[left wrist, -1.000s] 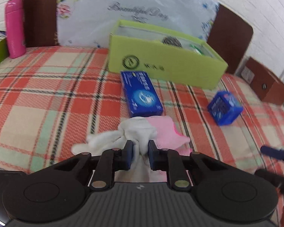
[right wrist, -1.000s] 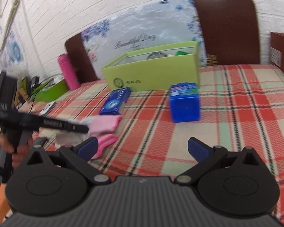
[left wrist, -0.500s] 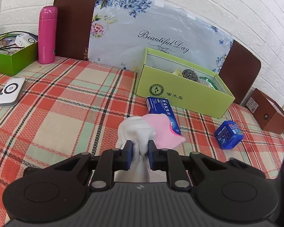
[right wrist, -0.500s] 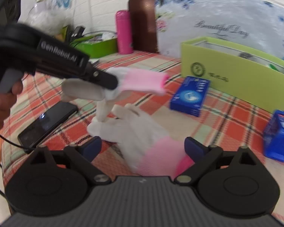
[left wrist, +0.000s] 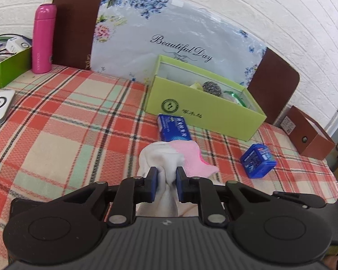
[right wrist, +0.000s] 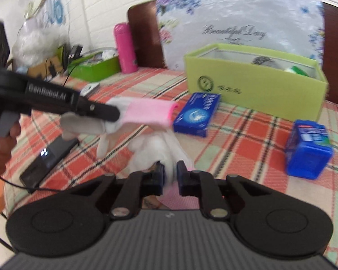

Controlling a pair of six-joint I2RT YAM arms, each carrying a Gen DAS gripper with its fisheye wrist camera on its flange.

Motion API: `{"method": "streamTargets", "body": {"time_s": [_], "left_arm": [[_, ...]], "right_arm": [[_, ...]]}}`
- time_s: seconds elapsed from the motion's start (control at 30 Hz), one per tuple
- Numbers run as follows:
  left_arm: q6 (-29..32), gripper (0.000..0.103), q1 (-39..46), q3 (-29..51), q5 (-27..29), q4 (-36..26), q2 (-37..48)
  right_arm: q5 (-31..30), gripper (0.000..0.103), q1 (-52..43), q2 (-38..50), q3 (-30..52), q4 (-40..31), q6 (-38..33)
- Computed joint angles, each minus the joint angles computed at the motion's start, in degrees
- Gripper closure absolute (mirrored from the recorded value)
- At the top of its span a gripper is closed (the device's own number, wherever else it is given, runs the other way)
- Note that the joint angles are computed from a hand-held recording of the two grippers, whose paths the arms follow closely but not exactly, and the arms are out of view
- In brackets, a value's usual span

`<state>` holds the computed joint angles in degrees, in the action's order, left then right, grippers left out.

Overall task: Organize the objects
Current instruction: 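Carry both gloves into the lime-green box and open both tools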

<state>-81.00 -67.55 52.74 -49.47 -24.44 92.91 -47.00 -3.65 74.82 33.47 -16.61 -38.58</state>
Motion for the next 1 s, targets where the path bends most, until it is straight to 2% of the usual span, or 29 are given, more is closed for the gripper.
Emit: {"method": "streamTargets", "body": {"time_s": [0.2, 0.43, 0.77, 0.87, 1.0], "left_arm": [[5.15, 0.085, 1.96, 3.0, -1.4, 3.75, 0.02], [14.4, 0.085, 6.28, 7.56, -1.21, 9.0, 1.0], [26.54, 0.085, 16.5, 17.13, 1.01, 14.97, 5.71], [31.43, 0.085, 19.49, 21.34, 2.52, 16.27, 8.98], [34.29, 0.085, 23.34, 25.38, 5.09, 17.36, 12.58]], "right_arm": [[-6.87, 0.091, -9.17, 1.62, 6.52, -2.58, 2.44], [-9.35, 0.092, -12.32, 3.26, 11.37, 4.38, 10.39], [-3.59, 0.091, -7.91, 10.5, 18.26, 22.6, 25.5], [-0.85, 0.091, -5.01, 14.04, 21.28, 26.94, 28.05], [2.98, 0.091, -0.9, 20.36, 26.18, 32.12, 32.04]]}}
